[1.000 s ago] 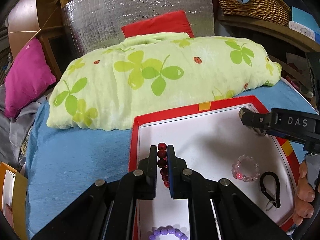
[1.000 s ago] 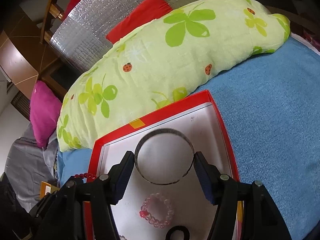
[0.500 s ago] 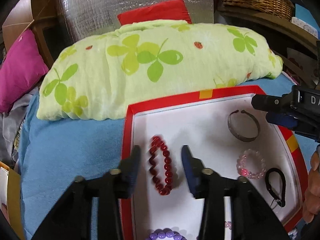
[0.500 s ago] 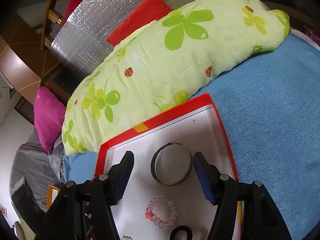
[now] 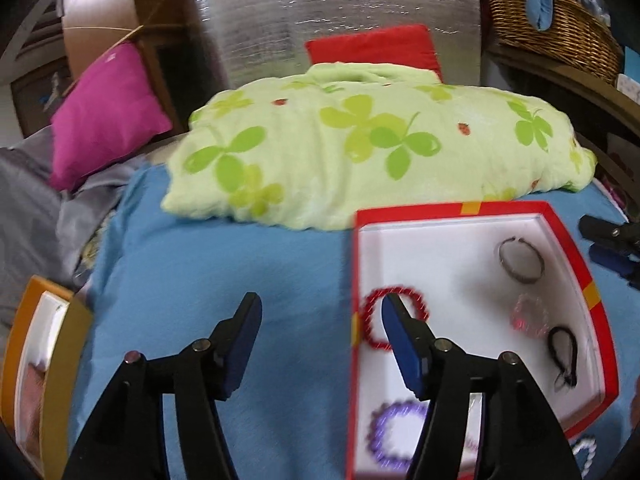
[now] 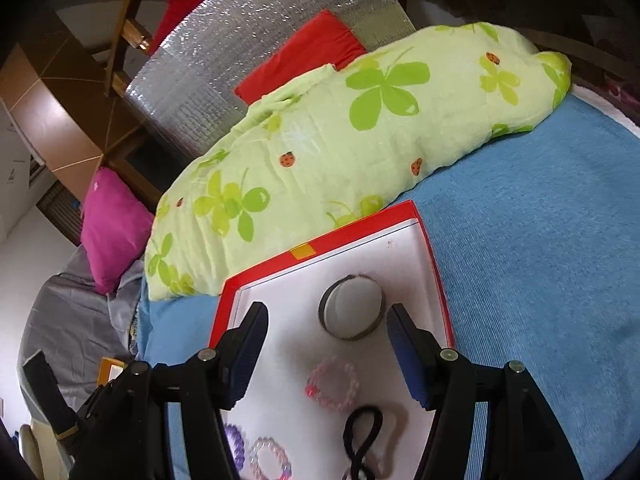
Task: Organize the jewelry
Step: 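Withdraw both open tools toward the white bead bracelet and dark red hair tie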
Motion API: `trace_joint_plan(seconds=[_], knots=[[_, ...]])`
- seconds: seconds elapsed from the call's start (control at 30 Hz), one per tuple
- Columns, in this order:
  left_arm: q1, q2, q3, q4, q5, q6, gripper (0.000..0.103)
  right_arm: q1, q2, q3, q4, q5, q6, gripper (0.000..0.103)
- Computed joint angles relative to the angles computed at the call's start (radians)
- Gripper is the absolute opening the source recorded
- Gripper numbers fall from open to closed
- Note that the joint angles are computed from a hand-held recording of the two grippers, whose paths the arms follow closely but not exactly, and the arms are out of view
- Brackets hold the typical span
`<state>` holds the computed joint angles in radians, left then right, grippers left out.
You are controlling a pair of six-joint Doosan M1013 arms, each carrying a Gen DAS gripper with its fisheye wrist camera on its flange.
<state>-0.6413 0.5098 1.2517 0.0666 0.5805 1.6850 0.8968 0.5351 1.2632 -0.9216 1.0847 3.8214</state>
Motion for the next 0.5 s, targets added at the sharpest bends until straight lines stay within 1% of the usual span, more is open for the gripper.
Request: trace_joint_plan(seconds=[0.07,0.17,0.33,0.37,0.47,0.5], knots=[[0.003,-0.027,0.042,0.028,-0.023,-0.008,0.067,0.015,-0.001,-0.009,-0.003,0.015,-0.018,0.065],[0.004,-0.065,0.102,0.069,-0.050,-0.011,0.068,0.038,-0.003,-0.015,-0.006,0.035,-0.026,0.065],[0.016,-0.128,0.193,0.050,-0.086,0.024,0.068,0.089,-0.009,-0.015,0.003,0.080,-0.023,0.065],[0.021,-0.144,0.220,0.042,-0.091,0.023,0.069,0.102,-0.012,-0.010,0.003,0.088,-0.010,0.067],[0.030,-0.169,0.265,0.013,-0.078,0.026,0.069,0.134,-0.019,0.002,0.008,0.115,0.017,0.068],[0.033,-0.177,0.280,-0.008,-0.062,0.042,0.069,0.150,-0.021,0.005,0.013,0.128,0.023,0.068]])
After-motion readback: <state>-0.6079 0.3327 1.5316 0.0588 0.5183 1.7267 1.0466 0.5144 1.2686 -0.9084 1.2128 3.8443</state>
